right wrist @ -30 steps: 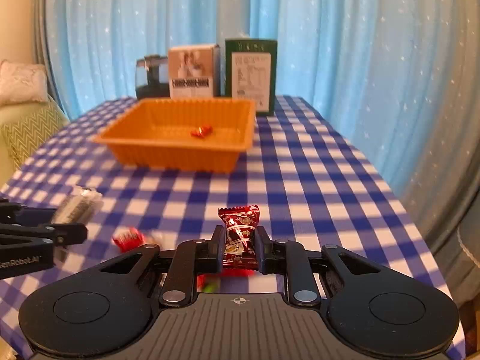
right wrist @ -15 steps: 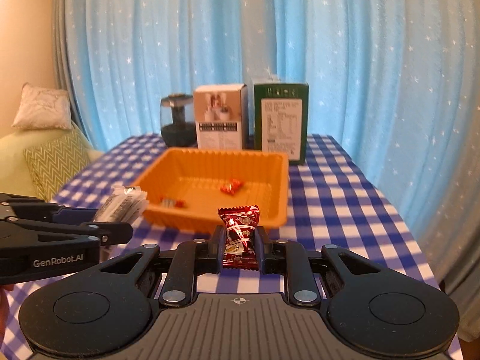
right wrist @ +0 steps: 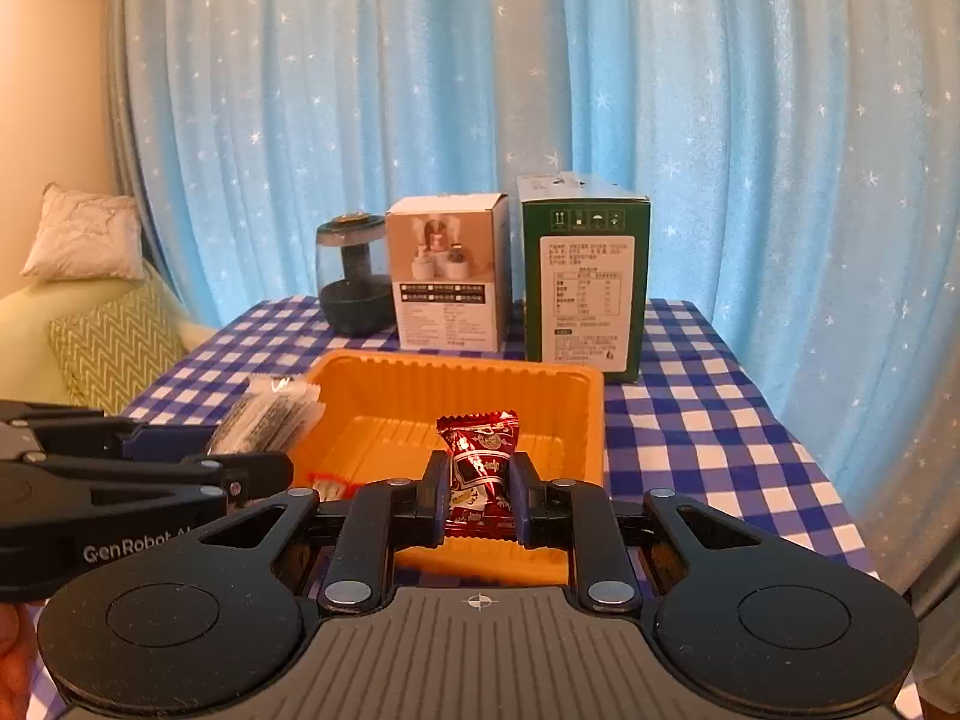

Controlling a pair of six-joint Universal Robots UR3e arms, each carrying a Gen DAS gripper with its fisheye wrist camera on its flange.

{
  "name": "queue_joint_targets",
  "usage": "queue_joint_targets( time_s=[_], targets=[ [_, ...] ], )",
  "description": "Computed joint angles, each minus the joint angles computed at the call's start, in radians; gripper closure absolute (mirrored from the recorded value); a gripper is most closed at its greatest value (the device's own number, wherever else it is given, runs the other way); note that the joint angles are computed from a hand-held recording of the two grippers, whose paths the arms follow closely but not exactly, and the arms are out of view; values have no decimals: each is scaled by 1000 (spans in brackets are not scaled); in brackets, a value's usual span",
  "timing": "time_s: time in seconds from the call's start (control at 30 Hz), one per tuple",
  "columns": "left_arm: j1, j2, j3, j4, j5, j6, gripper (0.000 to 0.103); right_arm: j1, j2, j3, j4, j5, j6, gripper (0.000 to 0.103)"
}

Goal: Organize snacks
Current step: 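Open the left gripper to drop the clear packet while the right releases its candy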

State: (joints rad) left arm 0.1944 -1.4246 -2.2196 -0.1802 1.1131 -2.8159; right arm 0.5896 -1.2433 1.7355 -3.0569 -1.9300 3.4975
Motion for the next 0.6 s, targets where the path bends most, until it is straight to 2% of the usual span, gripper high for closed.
queue_joint_targets(
  time_s=[0.2, 0.43, 0.6],
  targets=[
    [-22, -124, 103, 20, 21, -48, 69, -62, 46, -54, 0, 71, -3, 82],
    [-13, -234, 206, 60, -1, -97, 69, -117, 117, -133, -3, 139, -30, 82],
    [-4, -313, 271, 58, -1, -118, 69, -174, 148, -139, -5, 208, 9, 82]
  ],
)
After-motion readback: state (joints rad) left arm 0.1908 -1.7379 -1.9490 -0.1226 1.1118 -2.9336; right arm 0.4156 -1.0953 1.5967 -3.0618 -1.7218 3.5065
